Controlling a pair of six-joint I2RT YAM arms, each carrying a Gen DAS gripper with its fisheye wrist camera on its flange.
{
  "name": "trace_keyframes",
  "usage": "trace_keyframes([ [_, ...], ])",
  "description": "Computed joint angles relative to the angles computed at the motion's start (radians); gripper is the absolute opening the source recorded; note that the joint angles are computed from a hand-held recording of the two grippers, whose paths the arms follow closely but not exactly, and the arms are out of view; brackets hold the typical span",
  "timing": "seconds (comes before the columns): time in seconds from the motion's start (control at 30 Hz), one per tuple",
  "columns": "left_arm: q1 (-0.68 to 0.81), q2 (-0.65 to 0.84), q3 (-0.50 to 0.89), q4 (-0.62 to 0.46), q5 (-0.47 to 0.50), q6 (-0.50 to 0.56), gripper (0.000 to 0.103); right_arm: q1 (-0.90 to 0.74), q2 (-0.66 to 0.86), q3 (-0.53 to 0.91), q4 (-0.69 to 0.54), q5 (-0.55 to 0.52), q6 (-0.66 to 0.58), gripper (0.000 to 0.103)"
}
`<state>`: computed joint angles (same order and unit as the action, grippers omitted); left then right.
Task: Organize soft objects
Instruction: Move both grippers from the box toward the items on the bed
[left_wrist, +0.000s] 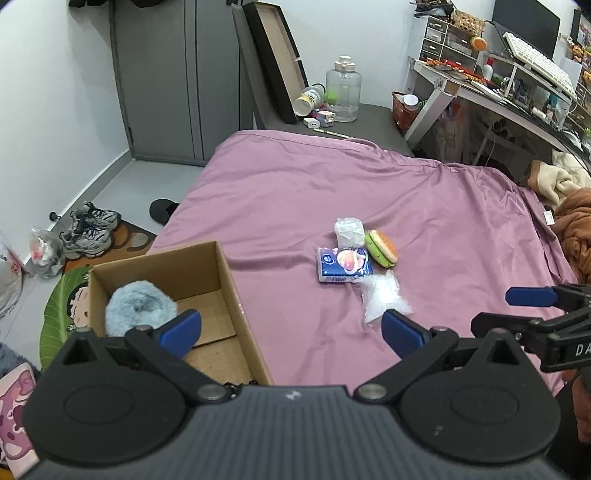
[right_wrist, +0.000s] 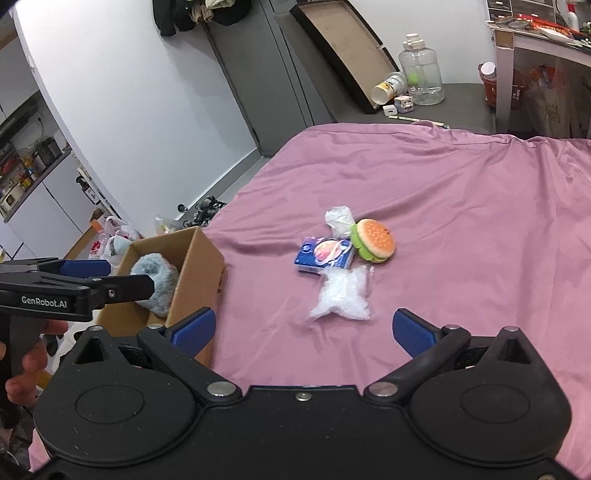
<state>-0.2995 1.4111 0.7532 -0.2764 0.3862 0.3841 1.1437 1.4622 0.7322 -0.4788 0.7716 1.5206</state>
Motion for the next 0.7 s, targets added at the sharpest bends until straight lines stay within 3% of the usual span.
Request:
trace_keyframes([
  [0.43, -0.111, 0.175, 0.054, 0.125, -0.053, -0.059, 0.101, -0.108, -0.045, -0.153, 0.170, -0.028, -0.084, 0.103],
  [0.7, -0.182, 0.311, 0.118, 0.179, -0.047, -0.109, 0.088, -0.201, -0.109, -0.277, 0.285, -0.079, -0.089, 0.097],
])
